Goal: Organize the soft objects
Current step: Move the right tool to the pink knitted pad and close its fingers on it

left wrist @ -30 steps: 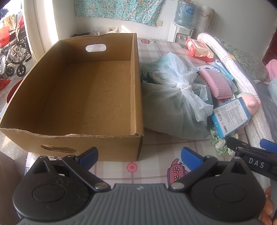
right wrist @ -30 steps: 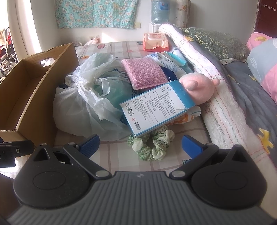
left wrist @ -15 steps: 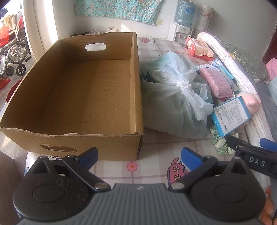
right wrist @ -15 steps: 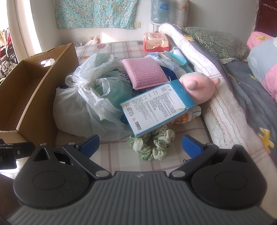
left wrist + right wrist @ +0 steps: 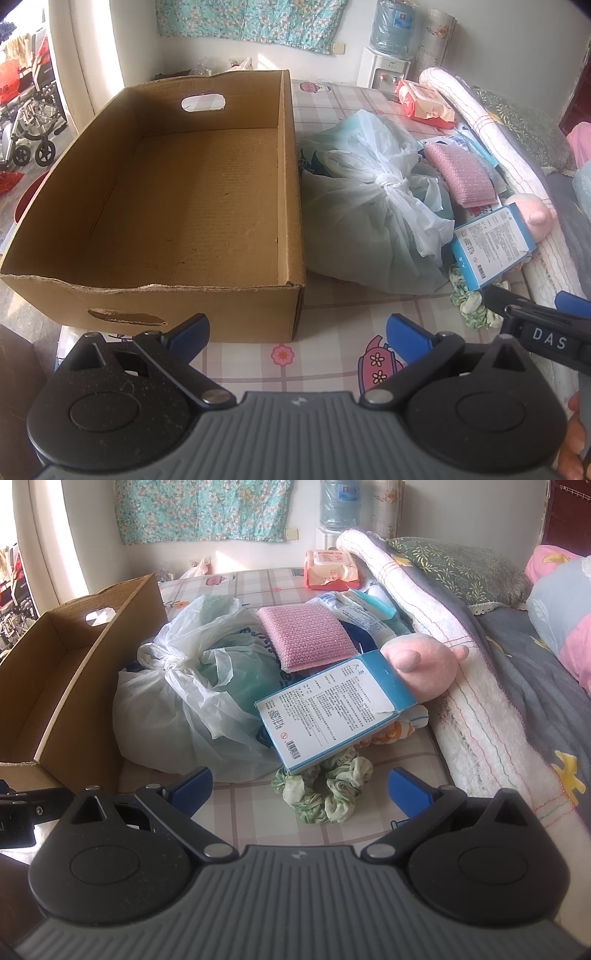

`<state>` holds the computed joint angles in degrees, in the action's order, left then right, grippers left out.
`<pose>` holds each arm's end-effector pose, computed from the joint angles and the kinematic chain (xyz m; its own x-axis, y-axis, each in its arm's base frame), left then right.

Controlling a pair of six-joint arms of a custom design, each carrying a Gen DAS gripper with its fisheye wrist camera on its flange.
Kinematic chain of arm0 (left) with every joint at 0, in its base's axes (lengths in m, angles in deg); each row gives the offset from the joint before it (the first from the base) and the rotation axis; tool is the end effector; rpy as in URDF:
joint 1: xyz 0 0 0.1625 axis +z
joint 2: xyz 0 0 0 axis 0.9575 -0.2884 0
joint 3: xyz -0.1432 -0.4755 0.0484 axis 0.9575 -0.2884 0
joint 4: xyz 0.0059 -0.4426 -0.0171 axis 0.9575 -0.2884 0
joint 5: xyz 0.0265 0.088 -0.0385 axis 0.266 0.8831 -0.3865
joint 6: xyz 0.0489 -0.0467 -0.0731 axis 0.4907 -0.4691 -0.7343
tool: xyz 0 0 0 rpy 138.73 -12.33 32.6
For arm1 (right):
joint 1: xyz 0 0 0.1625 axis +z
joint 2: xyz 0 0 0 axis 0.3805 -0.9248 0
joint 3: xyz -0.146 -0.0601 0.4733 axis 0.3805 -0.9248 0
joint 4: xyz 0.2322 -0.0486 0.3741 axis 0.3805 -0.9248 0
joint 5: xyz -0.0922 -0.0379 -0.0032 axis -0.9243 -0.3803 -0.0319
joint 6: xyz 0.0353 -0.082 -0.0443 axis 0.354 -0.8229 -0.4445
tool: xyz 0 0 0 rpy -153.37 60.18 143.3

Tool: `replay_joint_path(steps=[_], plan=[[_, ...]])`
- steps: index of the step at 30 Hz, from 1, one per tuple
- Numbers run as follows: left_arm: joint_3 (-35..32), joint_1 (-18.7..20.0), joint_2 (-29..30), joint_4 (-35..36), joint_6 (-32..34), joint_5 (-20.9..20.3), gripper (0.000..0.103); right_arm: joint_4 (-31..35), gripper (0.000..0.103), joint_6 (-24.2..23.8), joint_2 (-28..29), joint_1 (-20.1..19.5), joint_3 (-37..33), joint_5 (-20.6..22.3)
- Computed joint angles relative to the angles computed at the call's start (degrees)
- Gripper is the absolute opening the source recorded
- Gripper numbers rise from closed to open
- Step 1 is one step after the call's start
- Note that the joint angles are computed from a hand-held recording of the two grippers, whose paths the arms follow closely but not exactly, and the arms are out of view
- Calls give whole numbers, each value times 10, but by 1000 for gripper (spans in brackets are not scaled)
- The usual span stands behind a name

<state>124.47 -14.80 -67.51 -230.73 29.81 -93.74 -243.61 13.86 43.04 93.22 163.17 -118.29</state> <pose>-0.0711 -0.5140 0.2423 -0.7282 0.0575 -0.6830 0.4145 0.8306 -0.3720 0.2904 -0.4862 -0.0105 -0.7096 0.1453 0.6894 -0.3837 0.7410 -0.5511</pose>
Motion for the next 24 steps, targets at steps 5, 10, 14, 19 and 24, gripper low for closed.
replay_joint_path(steps=[5,10,14,19,24], plan=[[7,-14,-1,-39,62,-9,102,-35,102,-13,0,-4,4,-1],[-6,-18,4,-83,131,-42,102,-127,102,-69,-6,-15,12,3],[-33,-9,20,-117,178,-101,102,-228,102,-154,-24,-38,24,70],[-87,10,72,-130,196,-158,102,-182,102,-172,-81,-81,27,183],[-111,11,132,-186,210,-158,97,-23,101,-127,-138,-132,-1,290]])
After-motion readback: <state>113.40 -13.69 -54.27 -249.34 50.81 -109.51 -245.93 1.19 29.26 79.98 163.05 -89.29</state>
